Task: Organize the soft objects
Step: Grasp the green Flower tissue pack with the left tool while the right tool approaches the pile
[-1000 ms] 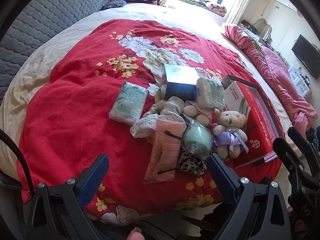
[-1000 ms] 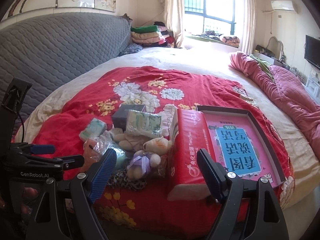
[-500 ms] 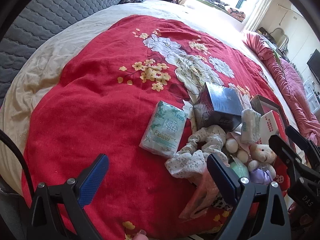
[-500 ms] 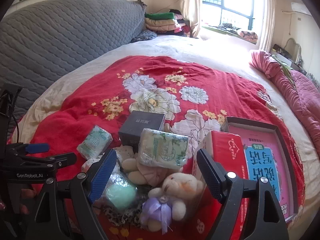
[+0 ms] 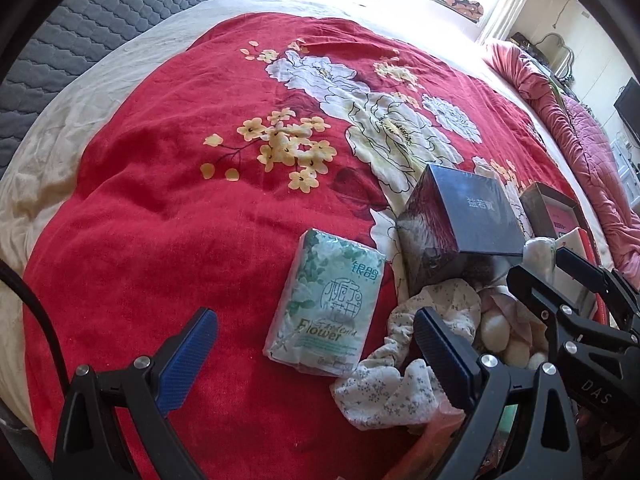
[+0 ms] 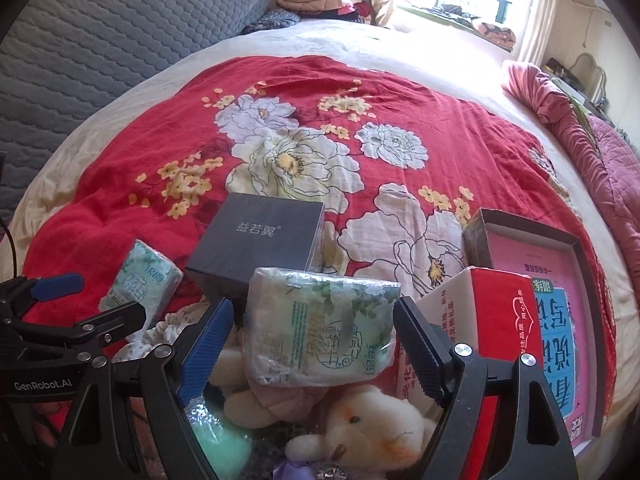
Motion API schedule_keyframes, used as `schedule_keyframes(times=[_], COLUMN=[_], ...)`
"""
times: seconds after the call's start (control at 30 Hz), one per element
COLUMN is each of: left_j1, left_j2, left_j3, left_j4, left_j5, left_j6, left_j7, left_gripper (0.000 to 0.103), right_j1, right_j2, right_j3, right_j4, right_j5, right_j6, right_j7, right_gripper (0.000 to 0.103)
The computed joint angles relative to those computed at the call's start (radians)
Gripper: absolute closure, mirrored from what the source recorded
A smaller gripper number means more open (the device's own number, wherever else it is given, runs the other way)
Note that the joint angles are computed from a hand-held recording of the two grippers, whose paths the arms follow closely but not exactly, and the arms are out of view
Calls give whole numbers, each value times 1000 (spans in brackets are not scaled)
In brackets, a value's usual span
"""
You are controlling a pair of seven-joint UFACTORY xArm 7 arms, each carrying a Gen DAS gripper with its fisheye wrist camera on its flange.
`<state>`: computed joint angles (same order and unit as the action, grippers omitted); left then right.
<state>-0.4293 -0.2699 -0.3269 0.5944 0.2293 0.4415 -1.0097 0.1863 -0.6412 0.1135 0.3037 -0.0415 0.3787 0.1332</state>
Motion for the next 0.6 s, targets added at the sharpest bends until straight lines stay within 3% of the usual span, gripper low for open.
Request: schedule_keyframes(times=[0.1,0.33,0.4,0.53,0.6], left_j1=[0,13,15,6,2], left_j2=[20,79,109,123,115], left_j3=[7,12,12,34,35], left_j4=[6,34,57,39,29], left_j5=[-3,21,43,49,59], left_j6=[-15,1,42,1,-15], left_j7=[11,0,-14,-24,-23], left_gripper=[4,6,12,17,32], right_j1=[11,44,62,90,102], right_j2=[23,16,8,-18,-42], right_j3=[-19,-79,-99,-136,-153], right_j4=[5,-20,-31,-57,-72], right_j5=[13,65,86,133,156], right_j6=[-3,-47,-60,-93,-101], right_j7=[-15,-79,-109,-161,-180], right_gripper=[22,41,44,49,51])
